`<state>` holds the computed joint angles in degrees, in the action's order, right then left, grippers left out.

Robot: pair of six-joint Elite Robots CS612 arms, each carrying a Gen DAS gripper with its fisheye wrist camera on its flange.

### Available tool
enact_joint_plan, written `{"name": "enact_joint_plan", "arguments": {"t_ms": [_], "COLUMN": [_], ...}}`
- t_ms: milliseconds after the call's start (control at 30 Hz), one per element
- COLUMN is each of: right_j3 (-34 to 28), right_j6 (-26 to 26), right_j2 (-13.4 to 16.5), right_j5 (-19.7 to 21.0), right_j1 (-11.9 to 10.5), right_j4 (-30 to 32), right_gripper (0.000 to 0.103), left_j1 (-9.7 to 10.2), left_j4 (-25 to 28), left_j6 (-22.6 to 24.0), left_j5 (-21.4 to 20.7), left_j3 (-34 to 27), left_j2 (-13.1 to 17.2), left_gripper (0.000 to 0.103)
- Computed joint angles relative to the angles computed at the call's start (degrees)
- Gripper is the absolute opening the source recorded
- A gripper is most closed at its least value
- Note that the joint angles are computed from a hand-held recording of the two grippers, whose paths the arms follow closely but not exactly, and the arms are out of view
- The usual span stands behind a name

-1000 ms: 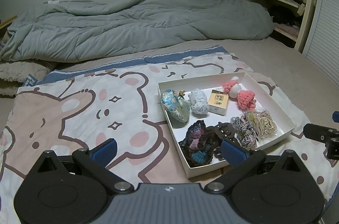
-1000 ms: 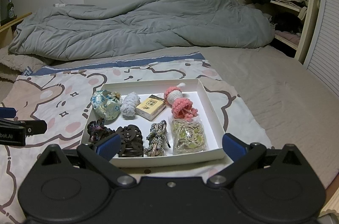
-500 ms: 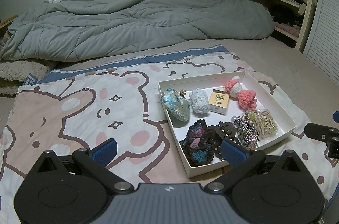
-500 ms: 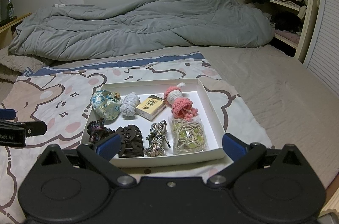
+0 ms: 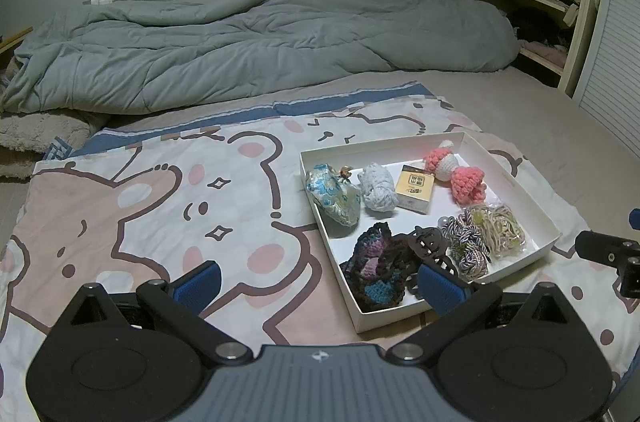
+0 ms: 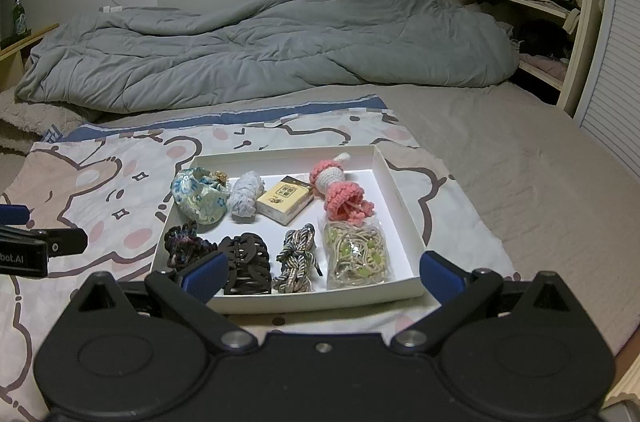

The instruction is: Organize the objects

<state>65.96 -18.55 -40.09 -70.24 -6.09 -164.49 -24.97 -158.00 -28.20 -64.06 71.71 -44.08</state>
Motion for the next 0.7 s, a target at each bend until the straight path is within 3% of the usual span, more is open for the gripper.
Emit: {"name": "enact_joint_plan", "arguments": {"t_ms": [700], "right_j3": [-0.23], "right_j6": [0.11], "right_j2": [0.10], "right_j5": [-0.08], "right_j1": [0.07], "right_j4": [0.42], "right_gripper": [0.103], "left_j1": [-0.04], "left_j4": [0.23], "left_j6": [0.14], "left_j5": [-0.15], "left_j3": [0.01], "left_j2": [0.01], "left_gripper": [0.103]}}
